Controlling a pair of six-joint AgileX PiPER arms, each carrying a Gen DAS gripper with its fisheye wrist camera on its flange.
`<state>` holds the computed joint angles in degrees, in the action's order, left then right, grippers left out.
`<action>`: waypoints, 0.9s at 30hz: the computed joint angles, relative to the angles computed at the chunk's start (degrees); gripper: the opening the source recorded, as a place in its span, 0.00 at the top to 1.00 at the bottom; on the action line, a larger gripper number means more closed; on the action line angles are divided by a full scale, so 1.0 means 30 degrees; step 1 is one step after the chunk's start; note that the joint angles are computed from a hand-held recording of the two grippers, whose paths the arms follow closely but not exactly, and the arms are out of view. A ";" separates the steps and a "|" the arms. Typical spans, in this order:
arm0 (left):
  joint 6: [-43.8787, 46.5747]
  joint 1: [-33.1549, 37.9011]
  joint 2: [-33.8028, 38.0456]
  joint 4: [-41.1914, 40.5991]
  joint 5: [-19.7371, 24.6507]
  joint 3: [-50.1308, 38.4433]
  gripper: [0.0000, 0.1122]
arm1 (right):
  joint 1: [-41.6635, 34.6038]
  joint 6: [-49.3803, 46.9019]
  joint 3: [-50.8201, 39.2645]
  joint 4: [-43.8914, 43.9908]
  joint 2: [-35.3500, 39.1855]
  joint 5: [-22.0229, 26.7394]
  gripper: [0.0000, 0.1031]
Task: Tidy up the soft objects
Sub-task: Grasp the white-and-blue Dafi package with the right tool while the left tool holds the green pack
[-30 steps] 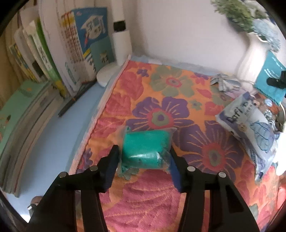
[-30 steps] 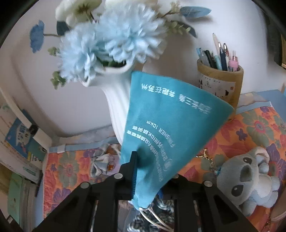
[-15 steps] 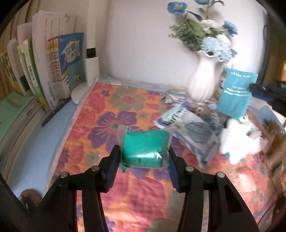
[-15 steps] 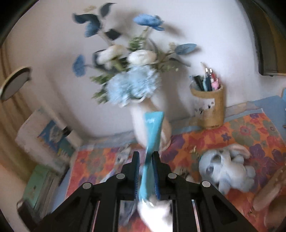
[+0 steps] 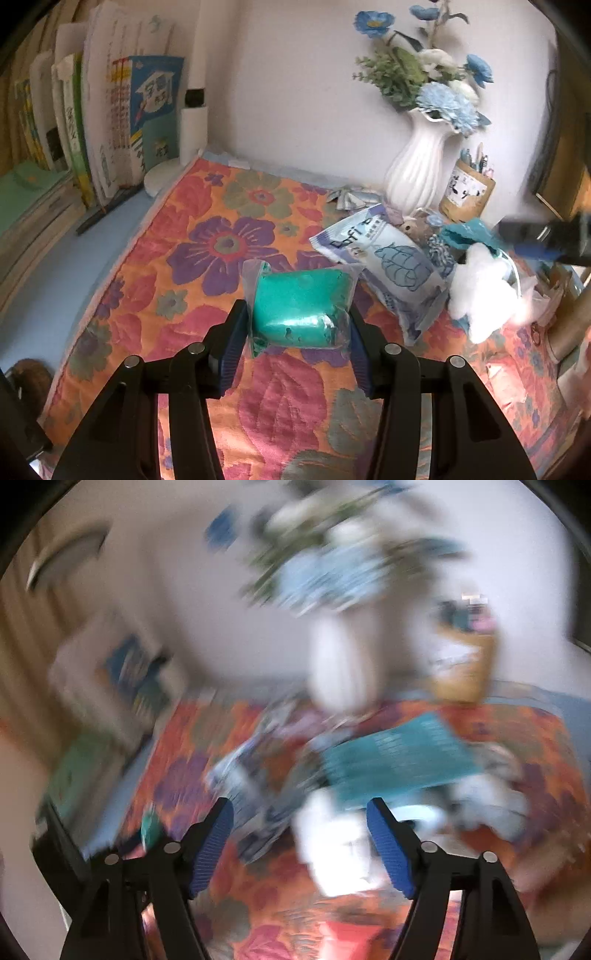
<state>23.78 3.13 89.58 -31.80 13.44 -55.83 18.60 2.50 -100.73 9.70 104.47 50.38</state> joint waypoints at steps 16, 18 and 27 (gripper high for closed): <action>0.1787 0.0191 0.0305 -0.1779 0.0192 -0.0056 0.57 | 0.3820 0.0785 -0.5861 -0.5298 0.7163 0.1078 0.56; 0.0575 -0.0043 0.0256 -0.0531 -0.0047 0.0002 0.57 | 0.3438 0.0594 -0.4584 -0.4027 0.6148 0.0372 0.56; -0.2682 -0.1174 -0.0771 0.3194 0.0132 0.0342 0.57 | 0.1969 0.0047 0.3681 0.0561 -0.0539 -0.2592 0.56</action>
